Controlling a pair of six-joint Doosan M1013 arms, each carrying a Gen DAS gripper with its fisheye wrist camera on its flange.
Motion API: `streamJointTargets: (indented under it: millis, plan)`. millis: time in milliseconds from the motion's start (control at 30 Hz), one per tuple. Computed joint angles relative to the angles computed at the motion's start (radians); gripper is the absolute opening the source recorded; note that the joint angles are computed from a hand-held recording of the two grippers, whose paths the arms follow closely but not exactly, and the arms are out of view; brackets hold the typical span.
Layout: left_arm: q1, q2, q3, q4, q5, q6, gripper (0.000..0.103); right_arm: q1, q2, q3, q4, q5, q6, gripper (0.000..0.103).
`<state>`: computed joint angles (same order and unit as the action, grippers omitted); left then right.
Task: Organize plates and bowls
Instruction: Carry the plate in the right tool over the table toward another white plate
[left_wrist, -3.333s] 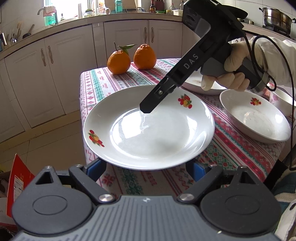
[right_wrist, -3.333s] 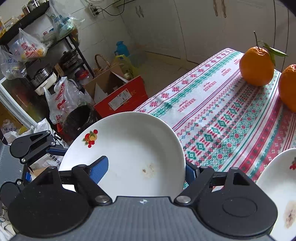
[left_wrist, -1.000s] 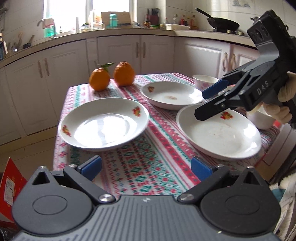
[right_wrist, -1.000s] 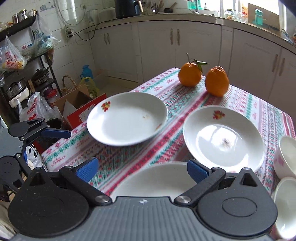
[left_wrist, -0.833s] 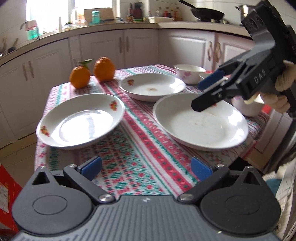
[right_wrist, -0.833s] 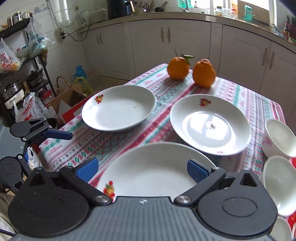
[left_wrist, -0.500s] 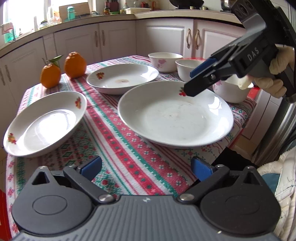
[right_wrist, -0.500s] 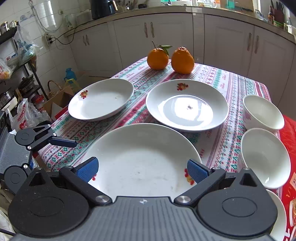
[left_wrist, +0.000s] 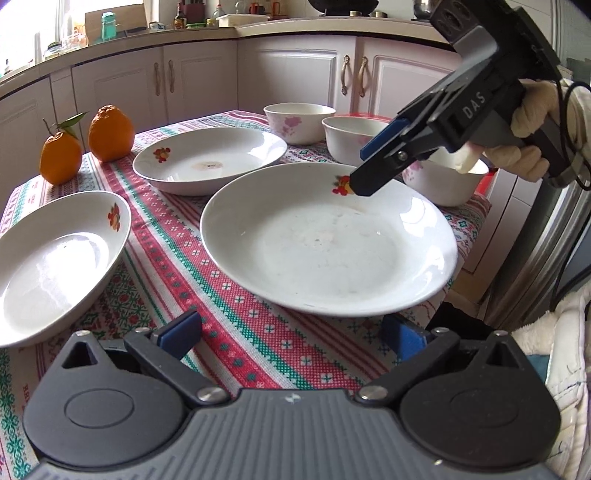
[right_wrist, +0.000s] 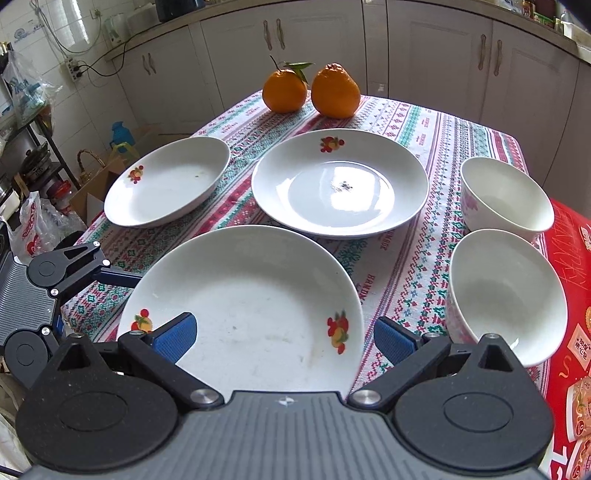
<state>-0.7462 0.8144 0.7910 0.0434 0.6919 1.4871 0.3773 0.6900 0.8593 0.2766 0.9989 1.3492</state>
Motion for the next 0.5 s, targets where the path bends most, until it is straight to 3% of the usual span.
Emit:
streamJointTargets:
  millis: [300, 500]
  plan:
    - [0.009, 0.008, -0.024, -0.069, 0.03, 0.09, 0.102, -0.002, 0.038, -0.066, -0.016, 0.075, 0.018, 0.103]
    - [0.011, 0.01, -0.022, -0.145, 0.011, 0.189, 0.102, -0.008, 0.068, -0.117, -0.005, 0.126, 0.027, 0.103]
